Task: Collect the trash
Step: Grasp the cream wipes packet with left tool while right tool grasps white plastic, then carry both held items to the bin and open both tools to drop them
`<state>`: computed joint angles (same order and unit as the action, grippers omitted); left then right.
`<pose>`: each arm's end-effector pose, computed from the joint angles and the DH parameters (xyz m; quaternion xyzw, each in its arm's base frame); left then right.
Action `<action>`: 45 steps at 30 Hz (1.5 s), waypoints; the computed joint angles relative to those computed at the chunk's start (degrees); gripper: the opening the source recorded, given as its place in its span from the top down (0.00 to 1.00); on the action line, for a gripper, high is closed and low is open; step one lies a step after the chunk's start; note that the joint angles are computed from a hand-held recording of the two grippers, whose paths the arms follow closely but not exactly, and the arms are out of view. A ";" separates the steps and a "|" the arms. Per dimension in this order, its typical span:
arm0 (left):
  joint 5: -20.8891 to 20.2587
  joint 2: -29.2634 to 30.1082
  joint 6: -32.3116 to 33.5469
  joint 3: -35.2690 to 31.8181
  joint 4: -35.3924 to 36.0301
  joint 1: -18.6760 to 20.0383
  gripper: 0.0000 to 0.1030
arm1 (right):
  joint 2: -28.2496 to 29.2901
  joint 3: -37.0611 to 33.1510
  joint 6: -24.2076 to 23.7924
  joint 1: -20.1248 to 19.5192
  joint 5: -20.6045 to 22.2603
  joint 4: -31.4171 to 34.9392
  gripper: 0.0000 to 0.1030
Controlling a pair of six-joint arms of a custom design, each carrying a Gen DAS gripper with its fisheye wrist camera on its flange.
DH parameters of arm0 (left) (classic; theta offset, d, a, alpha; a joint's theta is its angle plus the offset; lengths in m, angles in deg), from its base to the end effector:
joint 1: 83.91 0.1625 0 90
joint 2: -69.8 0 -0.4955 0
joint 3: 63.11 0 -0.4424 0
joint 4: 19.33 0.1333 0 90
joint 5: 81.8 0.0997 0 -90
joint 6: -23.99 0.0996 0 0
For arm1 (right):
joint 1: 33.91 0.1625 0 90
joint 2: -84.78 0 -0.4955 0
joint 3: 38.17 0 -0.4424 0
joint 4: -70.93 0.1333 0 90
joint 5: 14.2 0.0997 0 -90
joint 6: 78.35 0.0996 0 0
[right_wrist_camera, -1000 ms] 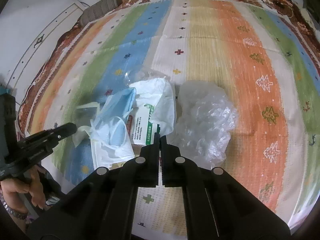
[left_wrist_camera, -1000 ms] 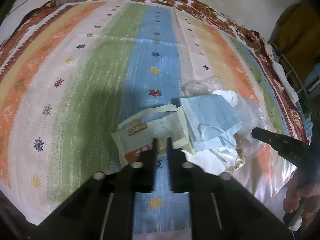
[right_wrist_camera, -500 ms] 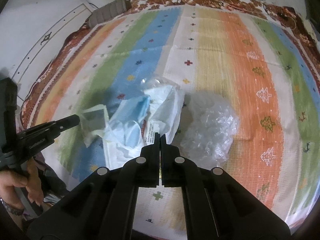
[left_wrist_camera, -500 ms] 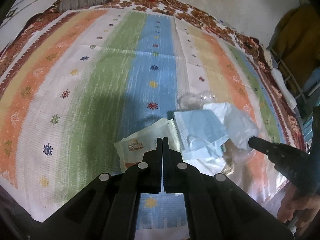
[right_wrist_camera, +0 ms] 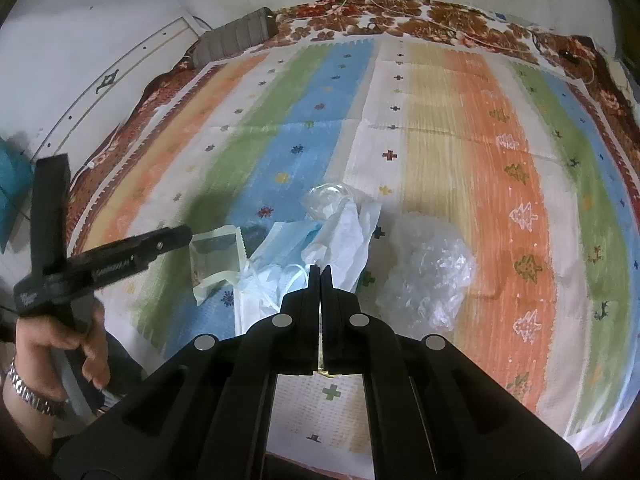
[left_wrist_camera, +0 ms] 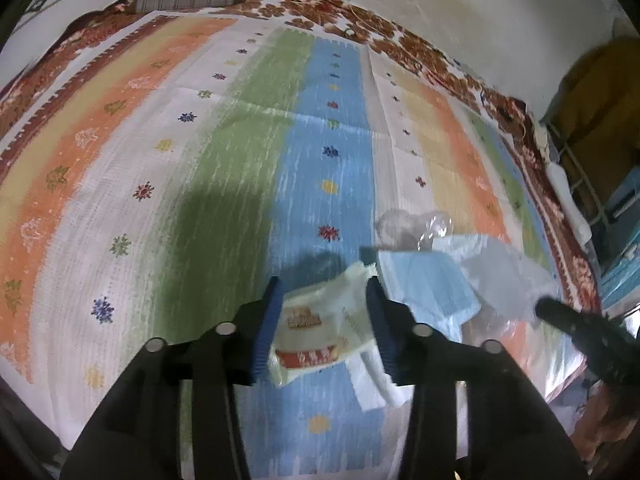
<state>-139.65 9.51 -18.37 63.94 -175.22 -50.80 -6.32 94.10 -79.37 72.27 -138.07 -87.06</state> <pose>-0.3326 -0.4393 0.1005 0.1236 0.9529 -0.2062 0.1849 0.2000 -0.4103 0.3379 0.0724 -0.9302 0.2573 0.2516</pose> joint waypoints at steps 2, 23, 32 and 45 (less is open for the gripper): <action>-0.88 0.61 0.66 -0.46 -0.82 0.71 0.44 | -0.13 -0.14 0.20 0.38 -0.32 0.30 1.00; -1.50 1.09 0.02 -2.92 8.23 -2.18 0.99 | -3.73 0.10 2.17 4.62 -3.20 3.50 1.00; 0.24 -3.23 -1.78 -1.30 13.17 -5.69 0.99 | -7.83 1.95 4.46 9.73 -7.27 7.27 1.00; -0.26 -6.08 -7.21 0.07 14.42 -11.41 1.00 | -14.64 3.92 9.51 16.18 -7.14 12.48 1.00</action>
<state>-139.91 3.43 -25.57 64.01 -160.80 -62.21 -20.95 98.02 -69.86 88.46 -145.21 -74.59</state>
